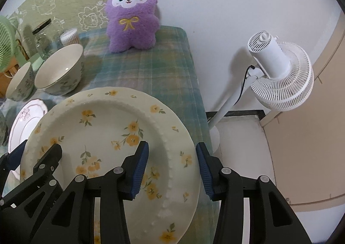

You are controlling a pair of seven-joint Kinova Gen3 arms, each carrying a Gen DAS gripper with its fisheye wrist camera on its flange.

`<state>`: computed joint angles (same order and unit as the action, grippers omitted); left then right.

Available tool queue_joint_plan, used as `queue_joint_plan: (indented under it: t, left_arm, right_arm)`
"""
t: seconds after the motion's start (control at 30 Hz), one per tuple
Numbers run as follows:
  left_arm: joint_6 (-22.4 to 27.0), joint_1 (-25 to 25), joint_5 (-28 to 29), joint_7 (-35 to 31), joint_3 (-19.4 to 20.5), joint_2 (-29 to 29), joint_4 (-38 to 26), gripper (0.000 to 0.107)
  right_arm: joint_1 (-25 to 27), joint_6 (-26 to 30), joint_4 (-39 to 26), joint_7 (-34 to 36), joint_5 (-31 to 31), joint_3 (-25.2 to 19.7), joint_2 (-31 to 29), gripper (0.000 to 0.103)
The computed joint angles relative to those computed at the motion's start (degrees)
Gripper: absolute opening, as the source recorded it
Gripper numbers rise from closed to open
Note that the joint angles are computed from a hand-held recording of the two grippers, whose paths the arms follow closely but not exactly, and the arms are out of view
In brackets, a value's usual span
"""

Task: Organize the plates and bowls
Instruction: 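Lift the second yellow-flower plate with both grippers toward the first plate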

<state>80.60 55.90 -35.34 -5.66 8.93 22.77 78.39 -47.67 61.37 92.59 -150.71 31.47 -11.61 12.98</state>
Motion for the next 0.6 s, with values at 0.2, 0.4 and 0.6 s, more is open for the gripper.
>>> queue_joint_plan:
  t: [0.2,0.4,0.6]
  left_arm:
    - [1.1,1.9,-0.4,2.6,1.3,-2.6,3.0,0.056]
    - [1.6,2.8,0.1,6.2,3.5,-5.2,6.5,0.056]
    - [1.9,3.7,0.6,9.1,5.7,-7.0,9.6,0.056]
  right_arm:
    - [-2.6,2.3,1.6,-4.5,0.6,-1.6,-1.8,0.049]
    - [-4.9,4.4,2.8,-8.5,1.0,-3.6,-2.9,0.049]
    - [-7.8,7.2,3.5,-12.8,1.7,-5.4,-3.3,0.049]
